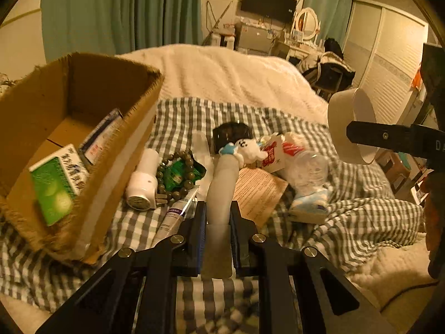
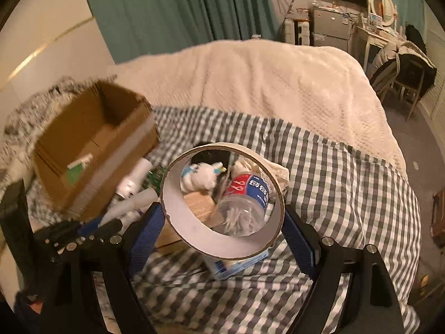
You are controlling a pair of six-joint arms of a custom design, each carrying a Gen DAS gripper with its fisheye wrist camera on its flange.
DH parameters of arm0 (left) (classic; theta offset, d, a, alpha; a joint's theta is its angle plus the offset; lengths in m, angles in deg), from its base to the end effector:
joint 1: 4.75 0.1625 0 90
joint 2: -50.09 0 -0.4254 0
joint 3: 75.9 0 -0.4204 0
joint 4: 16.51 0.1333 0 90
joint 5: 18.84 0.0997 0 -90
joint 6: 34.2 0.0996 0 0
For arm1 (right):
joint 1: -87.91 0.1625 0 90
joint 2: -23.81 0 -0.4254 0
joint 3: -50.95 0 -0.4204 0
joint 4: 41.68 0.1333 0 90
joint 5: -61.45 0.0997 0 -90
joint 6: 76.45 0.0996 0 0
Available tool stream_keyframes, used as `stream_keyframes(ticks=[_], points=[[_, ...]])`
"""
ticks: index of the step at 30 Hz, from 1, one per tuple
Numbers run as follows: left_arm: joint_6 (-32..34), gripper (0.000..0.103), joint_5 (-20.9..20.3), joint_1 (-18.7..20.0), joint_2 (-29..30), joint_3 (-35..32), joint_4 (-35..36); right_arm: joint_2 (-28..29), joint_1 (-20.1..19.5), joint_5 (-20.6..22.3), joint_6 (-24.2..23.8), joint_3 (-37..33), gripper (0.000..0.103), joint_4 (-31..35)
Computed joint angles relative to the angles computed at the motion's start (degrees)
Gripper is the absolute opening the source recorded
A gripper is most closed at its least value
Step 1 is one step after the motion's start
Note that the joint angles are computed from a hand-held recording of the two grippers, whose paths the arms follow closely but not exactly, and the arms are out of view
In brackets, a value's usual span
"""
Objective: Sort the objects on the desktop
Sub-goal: 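Drop the tape roll and white tube into the cardboard box with both grippers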
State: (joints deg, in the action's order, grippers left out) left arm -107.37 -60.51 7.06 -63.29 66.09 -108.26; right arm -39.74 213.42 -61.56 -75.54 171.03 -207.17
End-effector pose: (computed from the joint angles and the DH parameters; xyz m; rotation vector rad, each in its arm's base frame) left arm -0.2113 -0.2564 0.2475 0.3546 2.3379 -0.8833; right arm 0.3796 -0.3959 0.1461 0.6553 -2.5400 0.6582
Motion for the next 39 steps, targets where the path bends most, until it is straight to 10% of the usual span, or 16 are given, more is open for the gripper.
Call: stream_keyframes(ticks=[13, 24, 33, 36, 39], points=[[-14.87, 0.015, 5.23, -9.53, -7.81, -6.90, 22.62, 0.15, 5.25, 3.59, 0.45, -1.63, 0.084, 1.37], [-24.96, 0.015, 13.68, -4.46, -9.56, -14.51, 43.85, 14.02, 9.68, 9.82, -2.45, -17.54, 0.084, 5.26], [-9.78, 0.016, 17.25, 3.01, -18.14, -8.80, 30.87, 25.76, 8.06, 14.46, 1.20, -29.06, 0.085, 7.47], [-6.35, 0.026, 18.43, 4.16, -19.78, -7.62, 27.05, 27.91, 7.87, 13.90, 1.08, -31.30, 0.090, 6.89], [-8.66, 0.086, 18.97, 3.00, -20.71, -7.27, 29.13, 28.95, 8.26, 11.43, 1.49, -32.48, 0.097, 6.10]])
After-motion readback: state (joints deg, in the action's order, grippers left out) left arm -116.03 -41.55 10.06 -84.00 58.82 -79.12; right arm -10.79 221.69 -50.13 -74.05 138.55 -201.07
